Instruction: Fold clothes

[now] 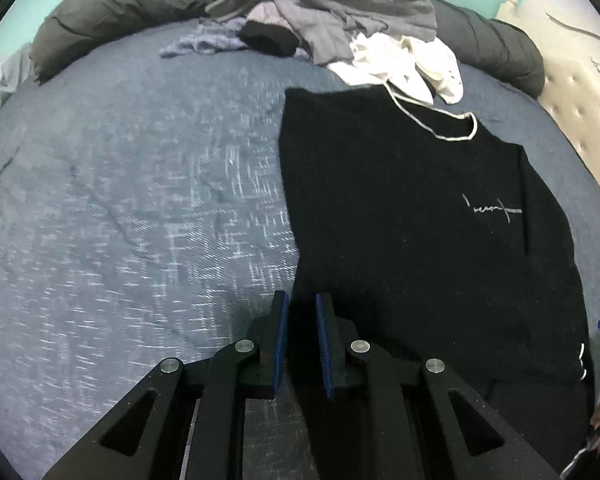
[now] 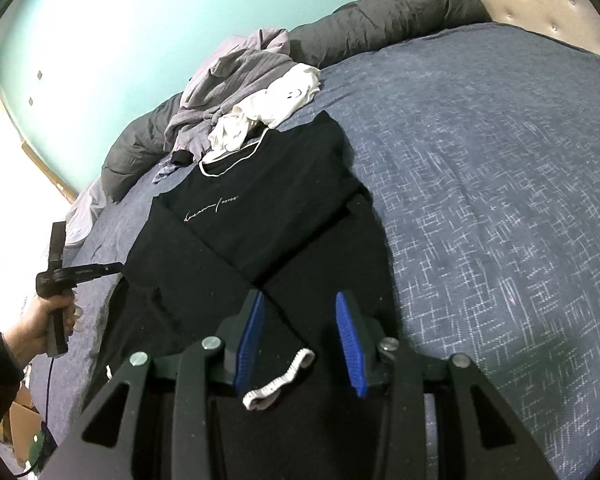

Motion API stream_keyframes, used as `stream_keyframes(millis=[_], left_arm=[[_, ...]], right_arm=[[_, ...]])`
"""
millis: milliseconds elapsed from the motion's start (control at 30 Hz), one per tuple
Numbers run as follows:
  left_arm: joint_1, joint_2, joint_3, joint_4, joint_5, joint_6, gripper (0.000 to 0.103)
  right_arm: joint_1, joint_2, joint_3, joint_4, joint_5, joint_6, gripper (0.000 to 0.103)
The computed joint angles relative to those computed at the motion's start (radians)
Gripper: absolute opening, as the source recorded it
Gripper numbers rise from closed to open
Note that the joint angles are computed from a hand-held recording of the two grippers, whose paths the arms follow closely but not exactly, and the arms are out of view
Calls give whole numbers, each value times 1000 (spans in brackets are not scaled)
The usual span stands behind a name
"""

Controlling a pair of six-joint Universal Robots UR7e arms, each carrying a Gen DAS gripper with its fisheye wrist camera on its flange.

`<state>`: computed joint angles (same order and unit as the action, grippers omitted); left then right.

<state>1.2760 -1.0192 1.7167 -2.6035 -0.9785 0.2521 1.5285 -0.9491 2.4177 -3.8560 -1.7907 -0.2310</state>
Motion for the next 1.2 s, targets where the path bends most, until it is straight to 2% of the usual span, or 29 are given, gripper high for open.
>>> stream_keyframes(millis=[200, 367, 467, 600, 667, 833, 900, 1033, 1100, 1200], left_arm=[[18, -4, -8, 60, 15, -28, 15], [17, -65, 46, 49, -4, -60, 16], [7, -130, 98, 74, -24, -82, 17], [-11, -231, 174, 131, -54, -110, 33], [-22, -286, 212, 170, -73, -129, 33], [-28, -415, 302, 263, -136, -175, 37], [-29, -463, 343, 287, -154, -189, 42], [-28, -537, 412, 342, -185, -216, 44], [-25, -562, 435, 371, -204, -238, 45], [-31, -603, 472, 411, -219, -257, 47]], right_arm=[[-1, -9, 0, 16, 2, 0, 38], [-6, -36, 7, 41, 13, 10, 38], [-11, -75, 12, 115, 22, 29, 38], [-4, -150, 32, 222, 7, 60, 47], [-2, -196, 49, 290, -6, 70, 52], [18, -309, 97, 479, -83, 68, 54], [14, -352, 118, 552, -85, 78, 54], [9, -420, 153, 670, -99, 102, 57], [11, -437, 167, 702, -105, 116, 61], [9, -460, 186, 744, -96, 137, 61]])
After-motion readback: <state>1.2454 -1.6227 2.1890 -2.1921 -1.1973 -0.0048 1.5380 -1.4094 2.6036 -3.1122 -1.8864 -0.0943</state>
